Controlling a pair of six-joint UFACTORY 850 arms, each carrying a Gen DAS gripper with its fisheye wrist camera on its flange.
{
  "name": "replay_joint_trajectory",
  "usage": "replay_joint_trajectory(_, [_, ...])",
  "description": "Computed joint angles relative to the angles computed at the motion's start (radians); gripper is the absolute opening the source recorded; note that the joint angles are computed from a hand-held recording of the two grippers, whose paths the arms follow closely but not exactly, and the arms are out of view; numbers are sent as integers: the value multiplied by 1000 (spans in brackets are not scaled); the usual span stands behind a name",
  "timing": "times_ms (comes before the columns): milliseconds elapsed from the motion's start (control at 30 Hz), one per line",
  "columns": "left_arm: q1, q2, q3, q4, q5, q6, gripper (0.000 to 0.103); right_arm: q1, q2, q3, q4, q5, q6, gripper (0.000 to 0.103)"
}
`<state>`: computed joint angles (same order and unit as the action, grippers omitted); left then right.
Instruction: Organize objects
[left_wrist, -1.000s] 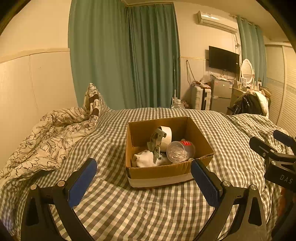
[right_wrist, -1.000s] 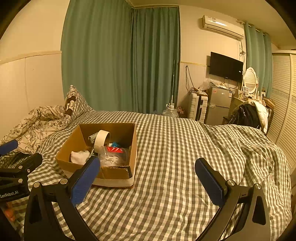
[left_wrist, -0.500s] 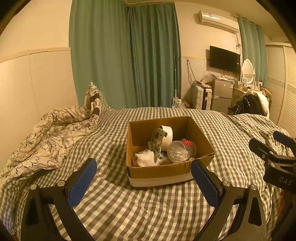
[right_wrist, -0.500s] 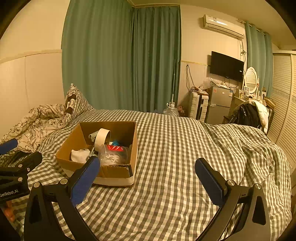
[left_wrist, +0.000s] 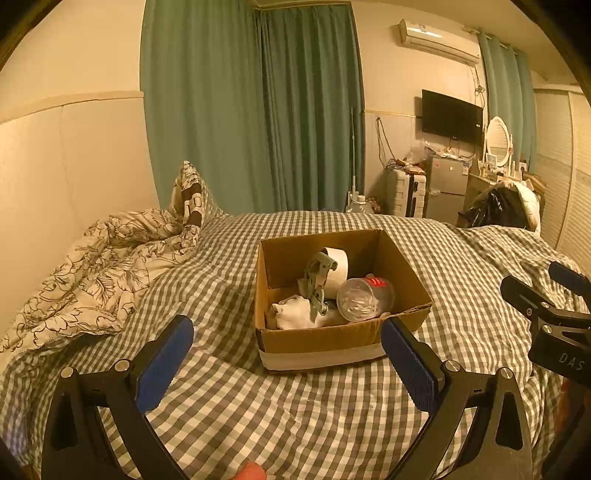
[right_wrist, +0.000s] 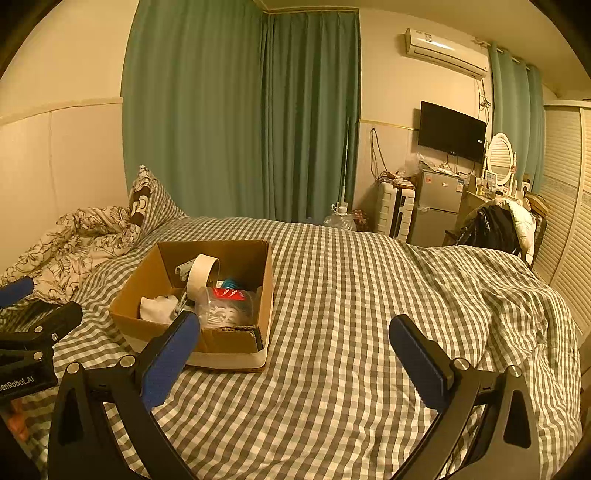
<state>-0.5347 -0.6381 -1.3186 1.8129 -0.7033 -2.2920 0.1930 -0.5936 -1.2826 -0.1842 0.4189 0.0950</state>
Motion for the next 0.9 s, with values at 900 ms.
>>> replay_joint_trajectory(900, [0, -4, -5, -10, -4, 23, 103, 4, -6, -11, 2, -24, -14, 103])
